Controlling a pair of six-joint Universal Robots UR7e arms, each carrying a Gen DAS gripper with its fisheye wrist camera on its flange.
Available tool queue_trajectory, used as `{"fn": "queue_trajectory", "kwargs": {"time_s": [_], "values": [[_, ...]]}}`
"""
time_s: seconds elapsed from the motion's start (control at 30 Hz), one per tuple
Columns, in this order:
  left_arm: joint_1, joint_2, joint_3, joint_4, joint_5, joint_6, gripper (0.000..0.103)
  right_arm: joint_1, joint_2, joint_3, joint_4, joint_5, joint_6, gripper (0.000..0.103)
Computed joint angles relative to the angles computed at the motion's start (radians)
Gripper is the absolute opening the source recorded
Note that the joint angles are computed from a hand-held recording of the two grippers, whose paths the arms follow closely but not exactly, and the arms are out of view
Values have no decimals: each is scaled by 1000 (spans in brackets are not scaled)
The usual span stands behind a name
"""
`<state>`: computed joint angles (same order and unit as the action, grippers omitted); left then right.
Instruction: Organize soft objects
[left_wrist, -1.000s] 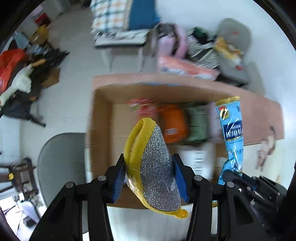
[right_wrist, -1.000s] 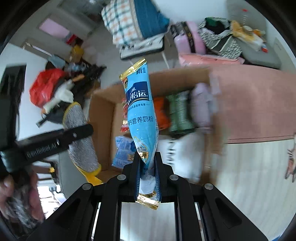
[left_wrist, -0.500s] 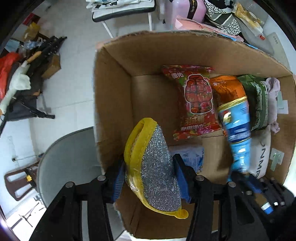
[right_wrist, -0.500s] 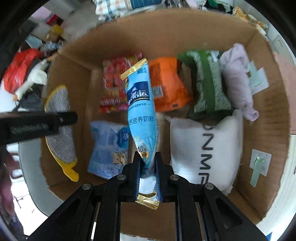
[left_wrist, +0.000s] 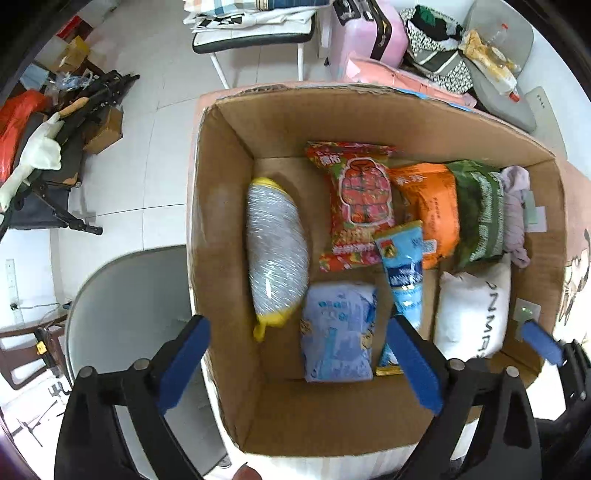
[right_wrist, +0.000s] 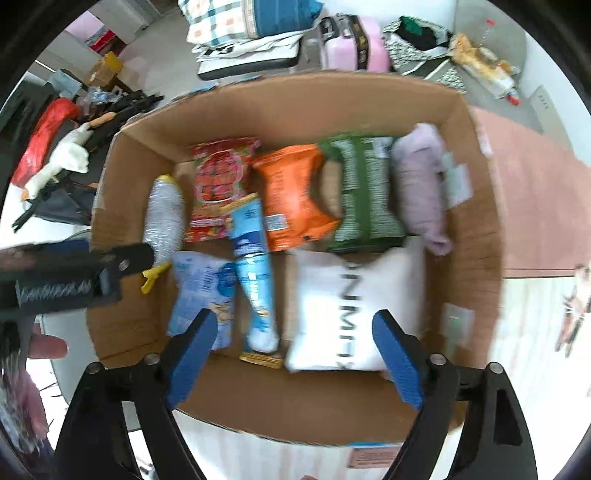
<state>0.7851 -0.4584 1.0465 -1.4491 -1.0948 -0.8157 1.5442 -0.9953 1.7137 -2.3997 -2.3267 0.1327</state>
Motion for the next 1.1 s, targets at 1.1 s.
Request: {"fn": "queue_trajectory", "kwargs": {"time_s": [1.1], "values": [[-289, -311, 367, -202, 164, -222, 102, 203, -397, 239, -13, -164, 15, 103]]}}
